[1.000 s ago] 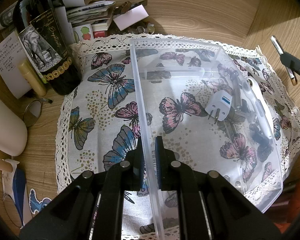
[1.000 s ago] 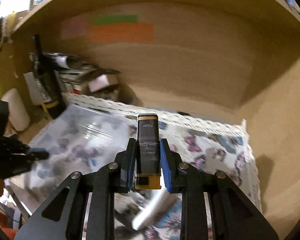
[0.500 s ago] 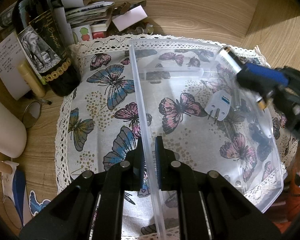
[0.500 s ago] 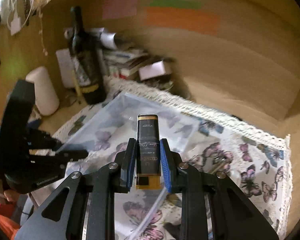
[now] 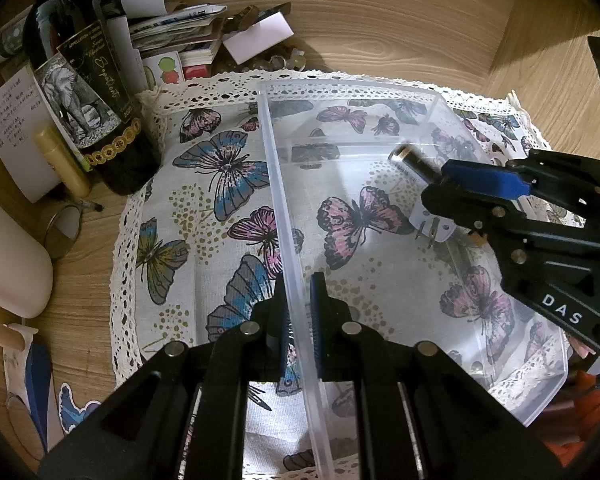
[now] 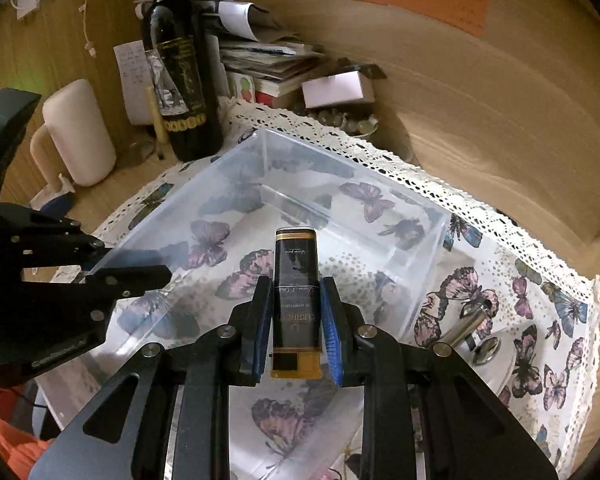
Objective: Organize rigid objects
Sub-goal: 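Lower the black-and-gold case into the clear box and release it, then grasp the white handheld device with the right gripper and lift it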
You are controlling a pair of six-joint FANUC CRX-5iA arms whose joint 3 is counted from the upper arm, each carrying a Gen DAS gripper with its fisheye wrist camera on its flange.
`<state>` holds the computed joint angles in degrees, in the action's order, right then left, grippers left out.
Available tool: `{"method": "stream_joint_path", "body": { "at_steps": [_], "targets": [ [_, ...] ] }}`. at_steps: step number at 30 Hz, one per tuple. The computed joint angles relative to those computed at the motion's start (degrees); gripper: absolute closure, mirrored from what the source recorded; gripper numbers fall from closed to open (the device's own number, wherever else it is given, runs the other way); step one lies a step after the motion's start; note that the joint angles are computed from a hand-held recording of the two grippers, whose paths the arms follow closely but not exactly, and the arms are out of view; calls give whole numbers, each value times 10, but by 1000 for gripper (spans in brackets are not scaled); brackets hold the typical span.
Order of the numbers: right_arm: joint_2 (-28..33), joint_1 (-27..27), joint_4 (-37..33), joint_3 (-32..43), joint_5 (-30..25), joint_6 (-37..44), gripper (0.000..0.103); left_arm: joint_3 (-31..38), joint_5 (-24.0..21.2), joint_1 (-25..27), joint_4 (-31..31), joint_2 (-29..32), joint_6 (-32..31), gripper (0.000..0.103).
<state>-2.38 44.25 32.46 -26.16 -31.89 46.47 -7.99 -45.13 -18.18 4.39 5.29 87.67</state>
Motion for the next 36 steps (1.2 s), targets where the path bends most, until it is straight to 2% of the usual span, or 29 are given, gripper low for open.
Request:
{"method": "stream_joint_path", "body": {
  "at_steps": [4, 11, 19, 23, 27, 36],
  "targets": [
    [-16, -1, 20, -13, 12, -21, 77, 2, 0, -3, -7, -1, 4, 93],
    [-60, -9, 130, -60, 24, -129, 72, -2, 4, -3, -5, -4, 3, 93],
    [-117, -25, 227, -107, -20, -250, 66, -2, 4, -3, -5, -4, 4, 93],
    [-135, -33, 226, -124, -45, -277, 63, -3, 4, -3, -5, -4, 4, 93],
    [-136, -37, 196, -132, -66, -278, 61, -2, 4, -3, -6, -4, 4, 93],
    [-101, -61, 85, -122, -78, -223, 61, -2, 4, -3, -7, -4, 4, 93]
  ]
}}
